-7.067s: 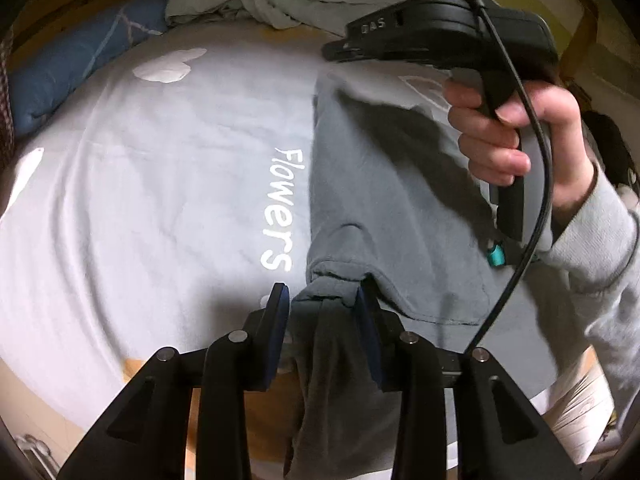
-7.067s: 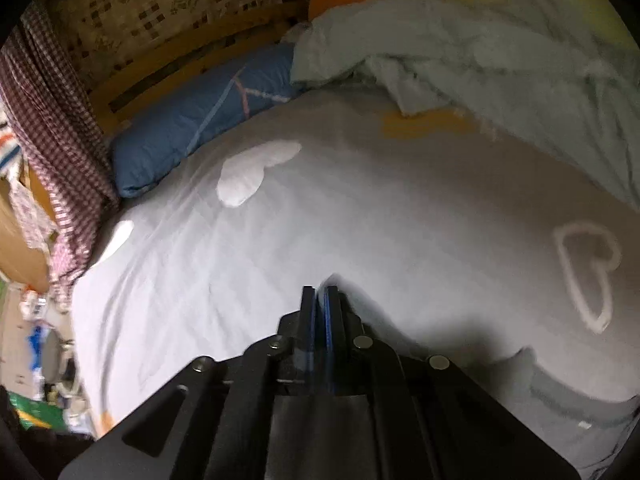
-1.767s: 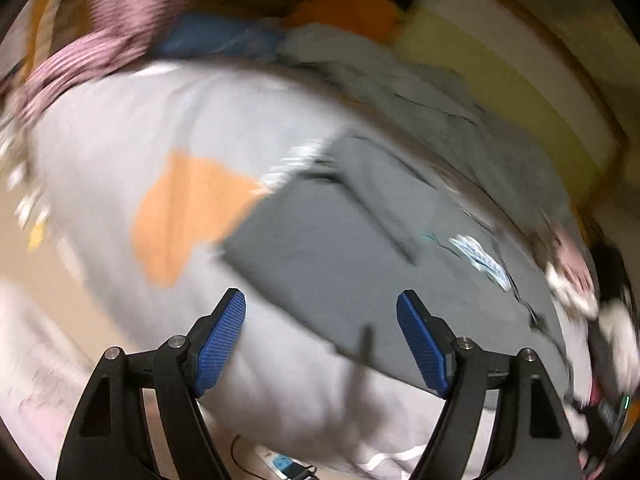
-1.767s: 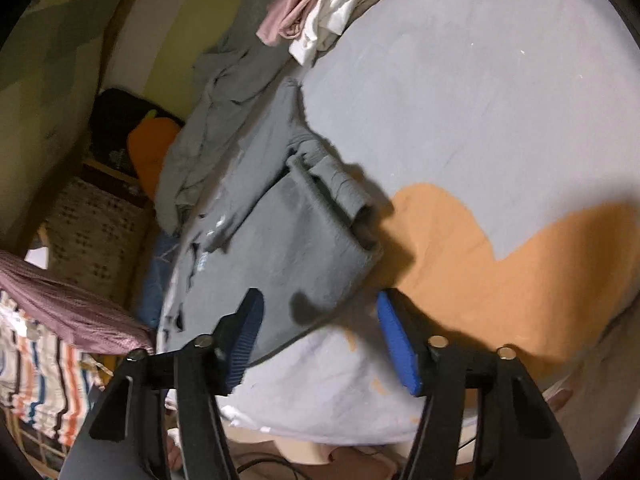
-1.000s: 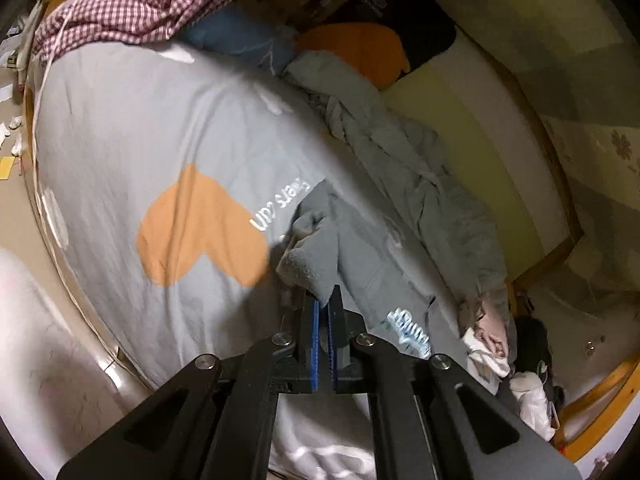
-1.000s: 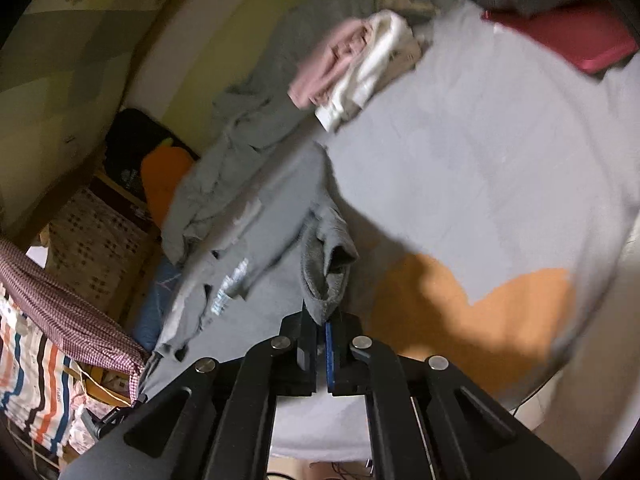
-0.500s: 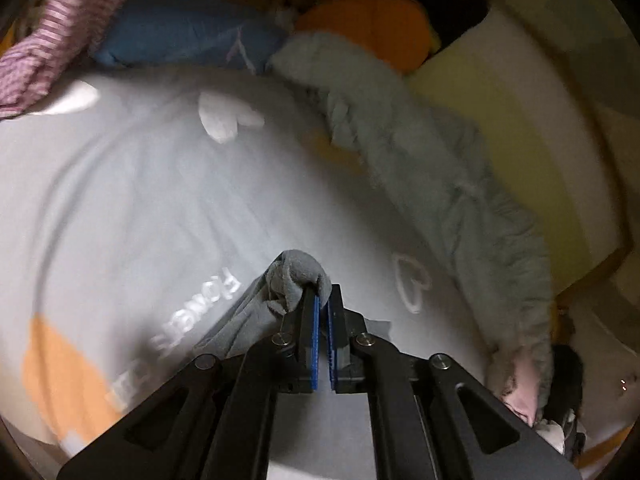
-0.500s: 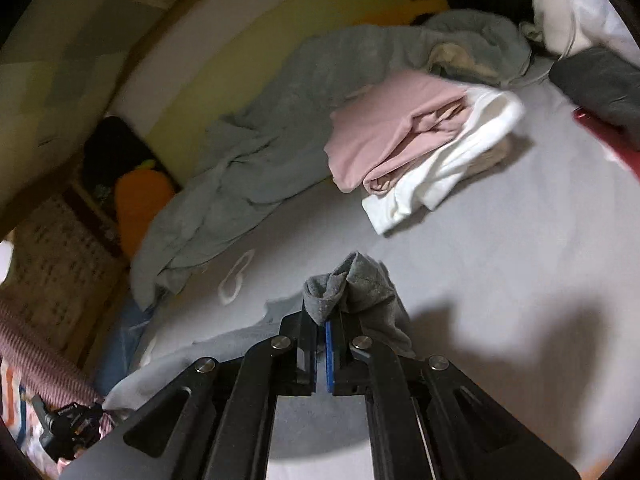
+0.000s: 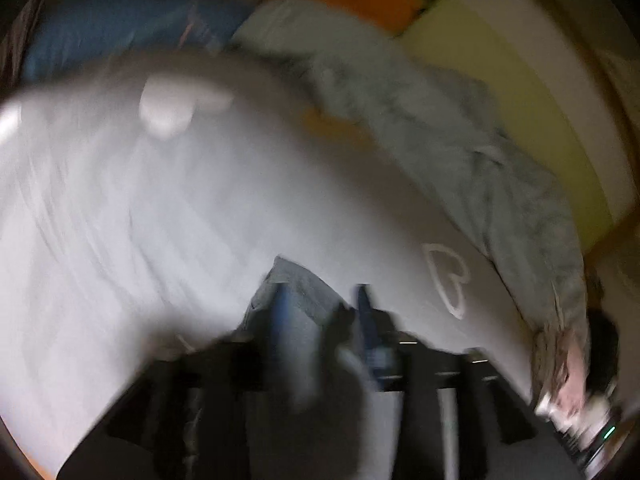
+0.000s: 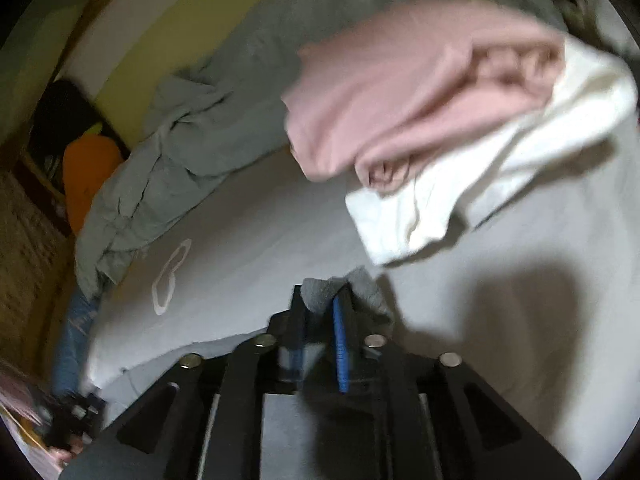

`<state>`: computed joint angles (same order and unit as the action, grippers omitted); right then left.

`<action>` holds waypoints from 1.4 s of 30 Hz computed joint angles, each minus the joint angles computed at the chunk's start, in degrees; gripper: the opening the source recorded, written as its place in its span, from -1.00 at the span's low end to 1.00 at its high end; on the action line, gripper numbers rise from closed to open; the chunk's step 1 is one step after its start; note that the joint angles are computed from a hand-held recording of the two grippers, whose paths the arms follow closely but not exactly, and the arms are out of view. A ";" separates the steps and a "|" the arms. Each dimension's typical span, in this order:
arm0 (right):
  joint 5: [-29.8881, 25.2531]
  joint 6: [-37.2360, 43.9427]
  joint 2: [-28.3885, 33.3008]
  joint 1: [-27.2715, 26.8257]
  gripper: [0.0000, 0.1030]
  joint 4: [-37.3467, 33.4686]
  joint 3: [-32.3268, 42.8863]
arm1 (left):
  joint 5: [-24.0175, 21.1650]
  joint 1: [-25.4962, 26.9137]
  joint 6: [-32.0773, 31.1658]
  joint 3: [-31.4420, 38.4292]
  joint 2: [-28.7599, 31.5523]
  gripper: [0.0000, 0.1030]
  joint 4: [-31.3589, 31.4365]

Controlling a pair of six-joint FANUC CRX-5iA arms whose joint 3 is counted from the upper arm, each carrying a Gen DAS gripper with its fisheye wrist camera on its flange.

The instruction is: Fold small clothes

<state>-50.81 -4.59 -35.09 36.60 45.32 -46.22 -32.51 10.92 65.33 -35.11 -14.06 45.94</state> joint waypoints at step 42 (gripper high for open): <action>3.92 13.87 9.85 26.37 -0.66 -2.27 3.04 | 8.85 -5.33 -8.29 -16.66 -21.62 -0.82 -0.80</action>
